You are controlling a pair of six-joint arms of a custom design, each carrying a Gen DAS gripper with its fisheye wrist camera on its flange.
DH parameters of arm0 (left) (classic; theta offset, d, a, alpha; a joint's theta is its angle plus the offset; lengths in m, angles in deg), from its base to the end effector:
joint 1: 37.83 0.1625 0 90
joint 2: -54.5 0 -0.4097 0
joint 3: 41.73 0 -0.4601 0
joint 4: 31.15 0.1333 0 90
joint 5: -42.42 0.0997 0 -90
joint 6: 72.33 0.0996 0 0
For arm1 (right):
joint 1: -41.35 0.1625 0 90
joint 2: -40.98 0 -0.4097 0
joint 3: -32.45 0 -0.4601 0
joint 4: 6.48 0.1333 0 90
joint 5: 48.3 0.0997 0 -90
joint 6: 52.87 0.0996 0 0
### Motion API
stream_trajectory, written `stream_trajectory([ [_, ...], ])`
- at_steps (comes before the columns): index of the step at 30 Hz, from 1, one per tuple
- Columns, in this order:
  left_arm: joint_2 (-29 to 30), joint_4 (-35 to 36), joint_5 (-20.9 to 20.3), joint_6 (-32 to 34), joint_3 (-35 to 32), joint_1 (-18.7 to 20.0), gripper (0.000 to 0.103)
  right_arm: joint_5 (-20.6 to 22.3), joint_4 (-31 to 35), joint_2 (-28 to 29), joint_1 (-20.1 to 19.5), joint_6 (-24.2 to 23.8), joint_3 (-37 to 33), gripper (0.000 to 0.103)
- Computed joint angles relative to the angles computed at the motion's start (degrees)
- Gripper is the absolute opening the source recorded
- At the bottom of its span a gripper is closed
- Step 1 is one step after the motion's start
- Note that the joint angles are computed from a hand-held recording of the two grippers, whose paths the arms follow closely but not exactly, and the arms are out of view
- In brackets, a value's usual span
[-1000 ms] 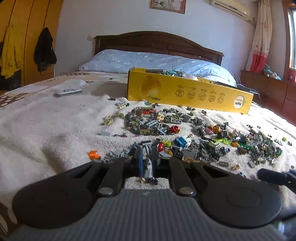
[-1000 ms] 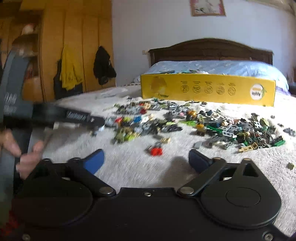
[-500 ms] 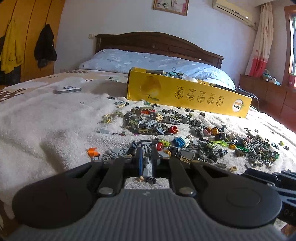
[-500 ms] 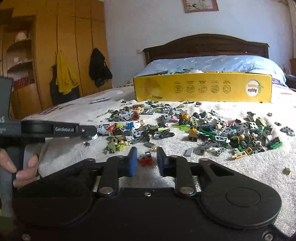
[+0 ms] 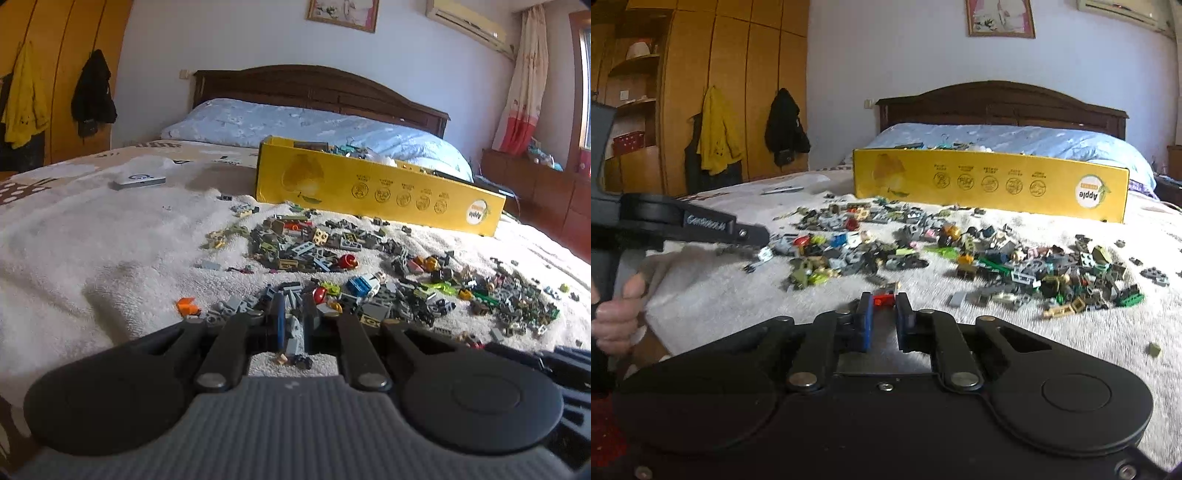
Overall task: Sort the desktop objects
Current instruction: 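Lift both held bricks up from the pile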
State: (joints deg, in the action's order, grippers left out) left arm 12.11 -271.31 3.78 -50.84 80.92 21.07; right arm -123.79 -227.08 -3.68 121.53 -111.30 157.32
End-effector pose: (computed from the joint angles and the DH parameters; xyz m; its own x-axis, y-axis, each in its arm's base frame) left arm -0.0636 -0.5141 0.0575 -0.7850 -0.1765 -0.5938 0.4998 0.3857 -0.7755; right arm 0.0694 -0.5271 0.0124 -0.6093 -0.5484 0.5728 -0.7839 0.3075 -0.5394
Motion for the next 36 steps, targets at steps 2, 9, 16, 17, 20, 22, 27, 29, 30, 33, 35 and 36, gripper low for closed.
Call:
stream_trajectory([
  [2,0.30,-1.04,0.09,0.95,-0.10,-0.18,0.012,-0.18,0.94,0.22,0.08,1.23,-0.74,0.013],
  [9,0.53,0.23,-0.29,0.90,-0.24,-0.35,0.012,-0.44,-0.16,1.80,0.55,2.08,-2.24,0.024],
  [16,0.76,0.62,0.38,1.83,-0.66,-0.97,0.012,-0.34,-0.90,2.63,0.65,2.78,-3.03,0.013],
  [17,0.79,0.56,0.52,2.13,-0.77,-1.08,0.012,0.01,-1.10,2.50,0.52,3.09,-2.89,0.013],
  [20,1.00,0.34,0.68,3.03,-1.21,-1.40,0.012,0.87,-1.29,1.73,0.12,4.07,-2.38,0.013],
  [22,1.17,0.51,0.63,3.36,-1.57,-1.59,0.012,1.45,-1.10,0.97,-0.14,4.57,-2.07,0.013],
  [27,1.73,1.85,0.01,4.93,-3.23,-1.66,0.012,1.80,-1.76,-0.32,-0.38,5.39,-1.70,0.013],
  [29,1.77,2.34,-0.43,5.25,-3.69,-1.79,0.012,1.81,-2.11,-0.69,-0.43,6.07,-1.76,0.013],
  [30,1.73,2.42,-0.52,5.69,-3.80,-1.88,0.012,1.87,-2.20,-0.88,-0.48,6.34,-1.76,0.013],
  [33,1.70,1.79,0.36,8.18,-3.61,-2.38,0.013,1.95,-2.42,-1.49,-0.60,6.63,-1.67,0.013],
  [35,1.66,1.14,1.74,9.33,-2.98,-2.68,0.016,2.28,-2.13,-2.02,-0.93,6.78,-1.31,0.013],
  [36,1.44,1.18,2.44,9.10,-2.38,-2.79,0.017,2.30,-1.61,-2.27,-1.06,6.98,-1.21,0.013],
])
